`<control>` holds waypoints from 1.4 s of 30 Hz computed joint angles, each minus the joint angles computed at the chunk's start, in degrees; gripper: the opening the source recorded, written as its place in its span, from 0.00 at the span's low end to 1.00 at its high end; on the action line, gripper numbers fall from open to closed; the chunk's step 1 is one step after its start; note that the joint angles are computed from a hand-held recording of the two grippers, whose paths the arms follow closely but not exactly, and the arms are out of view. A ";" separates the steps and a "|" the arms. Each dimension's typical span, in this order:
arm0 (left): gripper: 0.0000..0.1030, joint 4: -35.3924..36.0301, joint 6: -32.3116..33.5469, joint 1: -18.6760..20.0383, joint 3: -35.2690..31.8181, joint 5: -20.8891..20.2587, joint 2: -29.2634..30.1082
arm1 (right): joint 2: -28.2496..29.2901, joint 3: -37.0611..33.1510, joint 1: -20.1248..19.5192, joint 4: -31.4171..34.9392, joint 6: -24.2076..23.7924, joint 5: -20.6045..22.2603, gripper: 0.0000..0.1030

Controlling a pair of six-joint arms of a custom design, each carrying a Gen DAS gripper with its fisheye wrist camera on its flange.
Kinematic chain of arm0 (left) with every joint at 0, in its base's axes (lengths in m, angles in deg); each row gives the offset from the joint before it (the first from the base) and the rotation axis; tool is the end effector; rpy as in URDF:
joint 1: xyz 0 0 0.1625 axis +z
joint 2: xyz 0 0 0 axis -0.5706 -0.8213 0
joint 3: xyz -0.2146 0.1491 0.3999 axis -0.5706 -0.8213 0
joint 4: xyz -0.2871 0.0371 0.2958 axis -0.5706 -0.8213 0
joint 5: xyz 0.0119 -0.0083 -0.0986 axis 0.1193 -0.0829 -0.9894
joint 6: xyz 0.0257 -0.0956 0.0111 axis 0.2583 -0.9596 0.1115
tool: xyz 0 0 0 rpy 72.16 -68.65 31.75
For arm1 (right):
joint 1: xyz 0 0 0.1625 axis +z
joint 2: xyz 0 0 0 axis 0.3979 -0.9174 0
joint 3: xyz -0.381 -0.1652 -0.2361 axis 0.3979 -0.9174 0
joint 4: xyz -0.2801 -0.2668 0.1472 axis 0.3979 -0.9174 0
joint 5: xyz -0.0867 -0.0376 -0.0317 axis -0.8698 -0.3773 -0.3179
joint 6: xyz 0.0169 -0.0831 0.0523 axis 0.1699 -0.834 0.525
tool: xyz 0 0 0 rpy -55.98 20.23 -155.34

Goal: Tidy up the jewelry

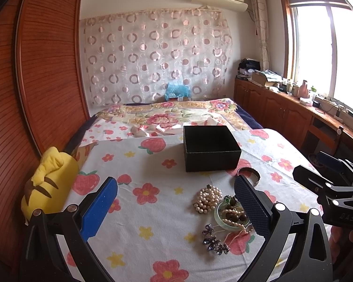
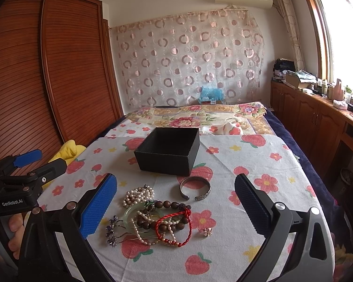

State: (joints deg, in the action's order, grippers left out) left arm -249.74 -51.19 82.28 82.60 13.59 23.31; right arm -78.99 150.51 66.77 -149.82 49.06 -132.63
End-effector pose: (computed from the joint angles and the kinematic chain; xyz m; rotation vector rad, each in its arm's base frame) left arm -0.3322 -0.6782 0.1276 0.6067 2.1359 -1.1588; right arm 0.1203 -0.7006 0.2639 0.6952 -2.2785 1.2280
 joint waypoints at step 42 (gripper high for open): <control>0.93 29.54 -5.98 5.75 -1.34 -12.96 0.03 | 1.14 -0.85 -3.71 6.28 -5.77 -2.43 0.98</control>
